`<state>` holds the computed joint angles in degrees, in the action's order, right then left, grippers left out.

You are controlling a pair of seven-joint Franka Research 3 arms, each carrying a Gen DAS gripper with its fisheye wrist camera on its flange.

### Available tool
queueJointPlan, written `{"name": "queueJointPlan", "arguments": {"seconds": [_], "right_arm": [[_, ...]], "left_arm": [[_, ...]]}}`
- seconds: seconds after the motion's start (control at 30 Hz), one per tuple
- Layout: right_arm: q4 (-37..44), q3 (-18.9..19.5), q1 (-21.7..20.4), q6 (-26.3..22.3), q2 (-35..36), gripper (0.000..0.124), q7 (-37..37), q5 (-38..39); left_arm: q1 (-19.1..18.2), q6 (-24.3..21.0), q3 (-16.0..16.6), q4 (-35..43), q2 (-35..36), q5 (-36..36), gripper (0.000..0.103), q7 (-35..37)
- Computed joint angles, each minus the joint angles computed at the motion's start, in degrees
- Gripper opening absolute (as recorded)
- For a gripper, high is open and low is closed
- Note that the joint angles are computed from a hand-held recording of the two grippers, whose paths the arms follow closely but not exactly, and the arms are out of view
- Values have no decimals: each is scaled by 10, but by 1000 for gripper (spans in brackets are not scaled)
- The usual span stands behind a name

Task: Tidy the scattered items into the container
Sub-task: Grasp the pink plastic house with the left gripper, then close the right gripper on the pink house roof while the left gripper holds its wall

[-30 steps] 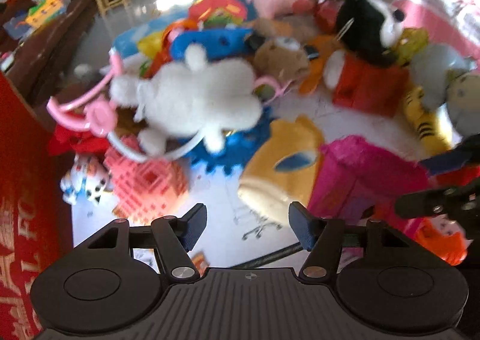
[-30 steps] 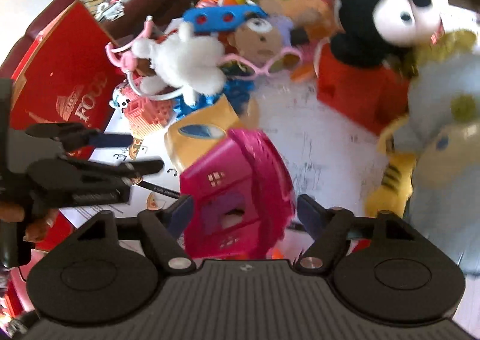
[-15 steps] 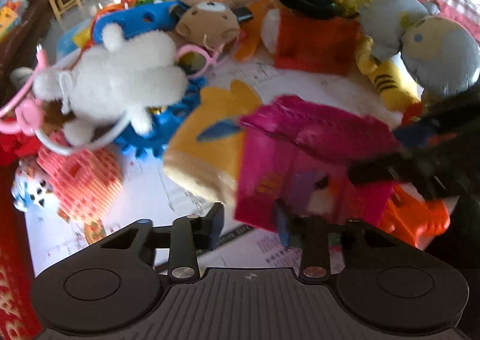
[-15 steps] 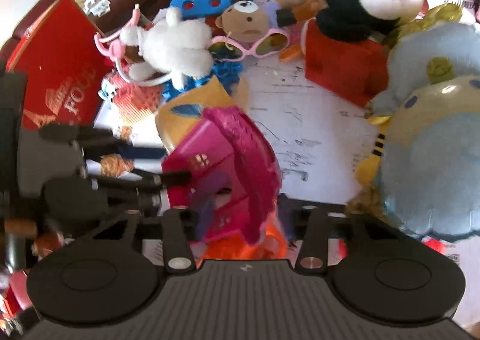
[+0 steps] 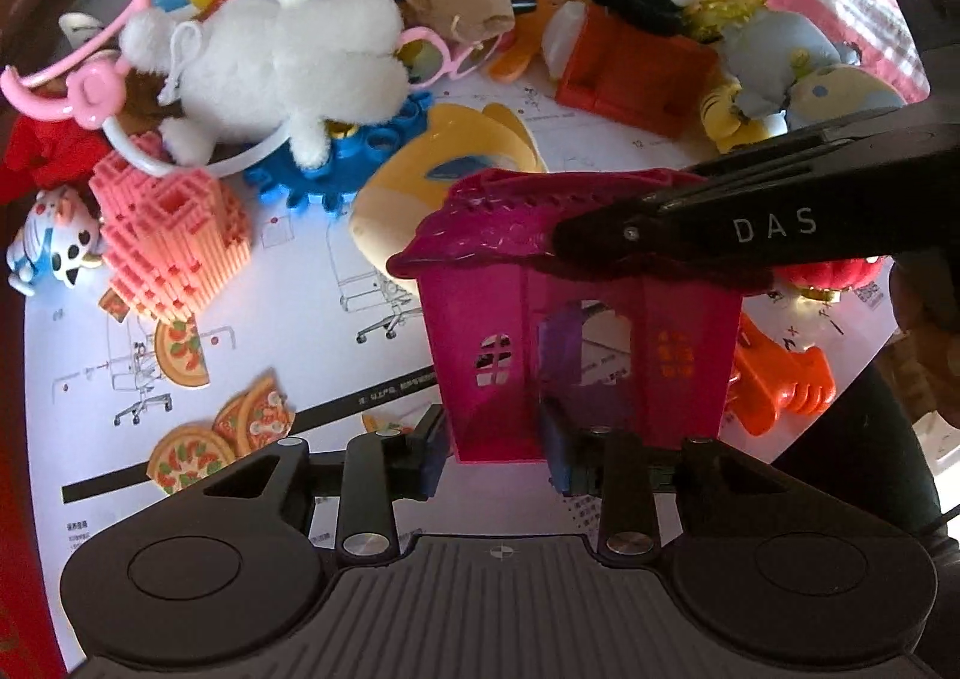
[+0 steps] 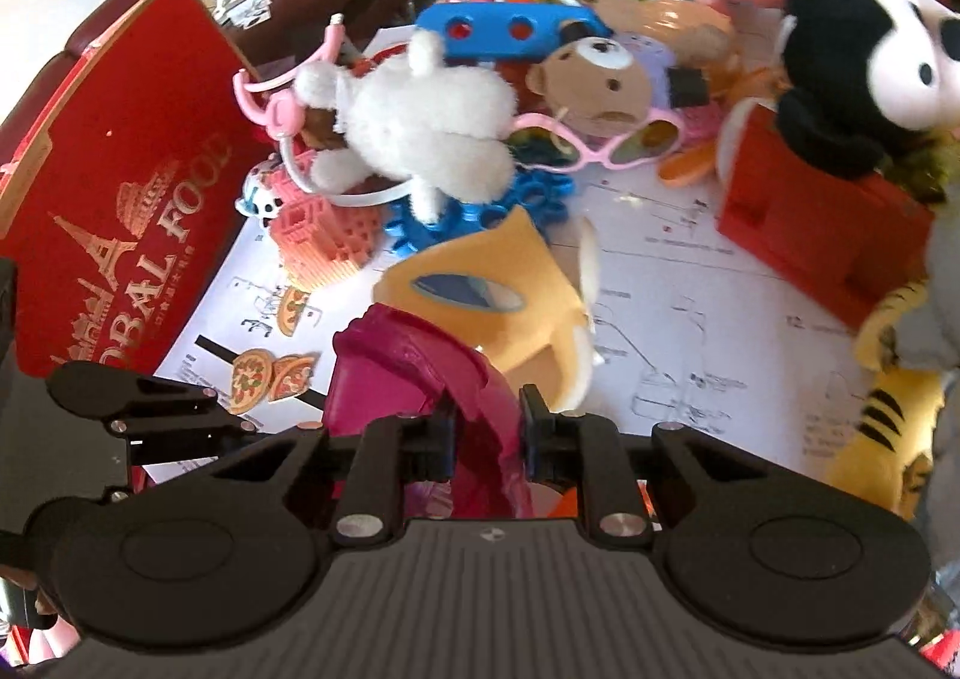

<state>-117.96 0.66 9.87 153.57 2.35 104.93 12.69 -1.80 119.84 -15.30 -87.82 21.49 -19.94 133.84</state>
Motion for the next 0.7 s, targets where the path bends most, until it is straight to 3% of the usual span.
{"name": "queueJointPlan", "arguments": {"seconds": [0.03,0.17,0.23,0.3,0.37,0.4,0.7], "right_arm": [[3,1,1,-1,2,24,-3,-3],[16,3,2,-6,12,25,-34,15],[22,2,3,-9,18,25,-35,14],[25,-2,4,-7,22,31,-10,-4],[19,-10,5,8,21,41,41,-34],[15,-14,4,15,18,53,63,-43],[-37,-10,-9,24,-32,65,138,-99]], "left_arm": [[0,-4,1,5,4,0,52,-3],[-4,-6,2,30,24,5,55,-27],[-5,-4,2,36,31,8,34,-44],[-5,6,1,27,27,9,23,-57],[-6,17,4,16,20,10,22,-84],[-6,18,5,14,18,9,22,-105],[3,11,6,15,18,6,23,-179]]}}
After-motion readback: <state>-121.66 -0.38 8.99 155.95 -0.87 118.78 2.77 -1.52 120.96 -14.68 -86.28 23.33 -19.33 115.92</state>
